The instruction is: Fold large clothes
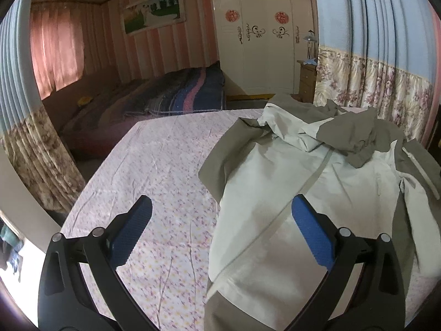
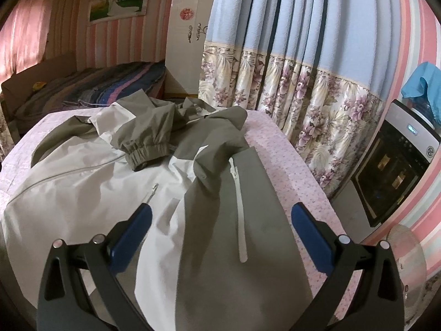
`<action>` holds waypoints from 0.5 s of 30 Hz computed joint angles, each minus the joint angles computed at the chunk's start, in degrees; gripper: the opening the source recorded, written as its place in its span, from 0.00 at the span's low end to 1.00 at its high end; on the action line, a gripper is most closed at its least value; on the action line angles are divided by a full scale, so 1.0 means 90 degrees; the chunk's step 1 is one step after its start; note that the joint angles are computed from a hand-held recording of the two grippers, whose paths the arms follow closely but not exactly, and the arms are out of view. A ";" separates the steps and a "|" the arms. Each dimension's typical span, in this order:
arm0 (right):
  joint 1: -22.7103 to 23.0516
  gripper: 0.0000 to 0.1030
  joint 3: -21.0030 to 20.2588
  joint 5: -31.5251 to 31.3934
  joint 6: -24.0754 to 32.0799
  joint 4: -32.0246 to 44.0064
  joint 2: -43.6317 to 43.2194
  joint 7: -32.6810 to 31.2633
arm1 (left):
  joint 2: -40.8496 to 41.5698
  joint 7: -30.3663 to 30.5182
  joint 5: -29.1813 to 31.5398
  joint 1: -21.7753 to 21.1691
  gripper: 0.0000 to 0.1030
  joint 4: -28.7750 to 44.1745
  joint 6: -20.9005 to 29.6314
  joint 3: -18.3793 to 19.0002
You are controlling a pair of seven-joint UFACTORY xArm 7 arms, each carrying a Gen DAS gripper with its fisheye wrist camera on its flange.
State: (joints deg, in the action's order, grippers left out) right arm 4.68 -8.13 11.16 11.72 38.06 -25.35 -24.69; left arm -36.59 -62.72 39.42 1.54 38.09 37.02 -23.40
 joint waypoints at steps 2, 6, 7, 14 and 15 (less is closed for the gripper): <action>-0.0065 0.98 0.0039 -0.0045 -0.0044 0.0073 0.0099 0.0036 | 0.0061 0.0050 0.0026 0.0025 0.97 0.0023 -0.0081 0.0068; -0.0171 0.98 0.0137 -0.0156 -0.0162 0.0231 0.0295 0.0139 | 0.0206 0.0149 0.0111 0.0133 0.97 0.0062 -0.0280 0.0198; -0.0161 0.98 0.0135 -0.0171 -0.0153 0.0309 0.0373 0.0129 | 0.0263 0.0156 0.0155 0.0190 0.97 0.0081 -0.0320 0.0212; -0.0198 0.98 0.0184 -0.0132 -0.0209 0.1416 0.1526 0.0105 | 0.1020 0.0430 0.0584 0.0402 0.97 0.0391 -0.0778 0.0597; -0.0177 0.98 0.0183 -0.0027 -0.0189 0.1574 0.1692 0.0033 | 0.1132 0.0491 0.0562 0.0404 0.97 0.0451 -0.0874 0.0690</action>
